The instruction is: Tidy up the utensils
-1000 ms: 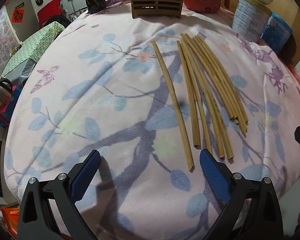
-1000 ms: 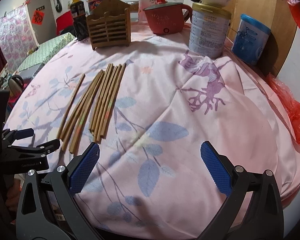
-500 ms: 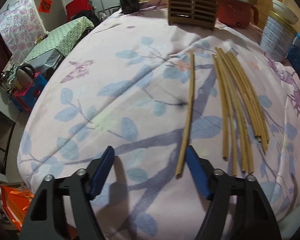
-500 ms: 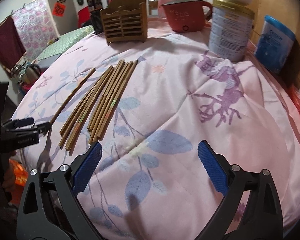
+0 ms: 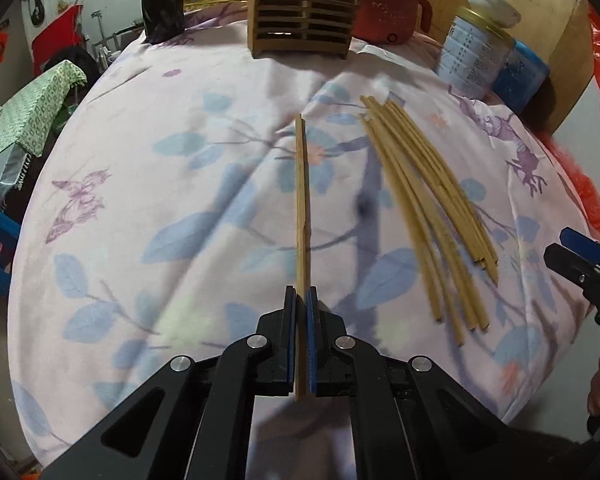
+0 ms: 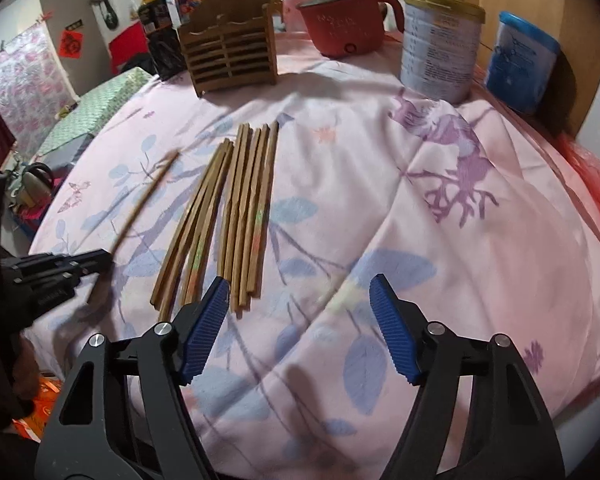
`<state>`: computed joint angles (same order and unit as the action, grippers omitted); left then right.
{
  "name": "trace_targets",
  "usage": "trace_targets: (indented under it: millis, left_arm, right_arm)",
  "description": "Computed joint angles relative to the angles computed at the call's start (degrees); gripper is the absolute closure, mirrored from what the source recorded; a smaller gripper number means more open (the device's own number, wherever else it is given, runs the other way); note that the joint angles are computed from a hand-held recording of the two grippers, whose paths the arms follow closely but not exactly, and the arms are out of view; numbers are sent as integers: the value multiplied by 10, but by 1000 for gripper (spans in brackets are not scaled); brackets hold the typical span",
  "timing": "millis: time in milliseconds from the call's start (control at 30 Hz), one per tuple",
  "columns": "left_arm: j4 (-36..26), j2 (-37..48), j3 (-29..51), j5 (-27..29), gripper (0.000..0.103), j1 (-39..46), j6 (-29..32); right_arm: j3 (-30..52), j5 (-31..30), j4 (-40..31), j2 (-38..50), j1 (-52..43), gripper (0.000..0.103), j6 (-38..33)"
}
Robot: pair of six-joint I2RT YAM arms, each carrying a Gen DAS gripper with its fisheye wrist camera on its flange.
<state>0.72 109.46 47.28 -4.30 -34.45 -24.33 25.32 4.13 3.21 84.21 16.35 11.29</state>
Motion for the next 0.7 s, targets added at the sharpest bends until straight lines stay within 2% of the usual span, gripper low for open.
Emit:
trace_targets:
  millis: [167, 333, 500, 600, 700]
  left_arm:
    - [2, -6, -7, 17, 98, 17, 10]
    - [-14, -7, 0, 8, 97, 16, -7]
    - [-45, -2, 17, -9, 96, 12, 2]
    - [-52, 3, 26, -22, 96, 5, 4]
    - [-57, 8, 31, -41, 96, -5, 14]
  right_arm:
    - [13, -11, 16, 55, 5, 39, -27]
    - [36, -50, 61, 140, 4, 59, -53]
    - [35, -73, 92, 150, -17, 73, -53]
    - [40, -82, 104, 161, -29, 75, -60]
    - [40, -56, 123, 171, -5, 75, -67]
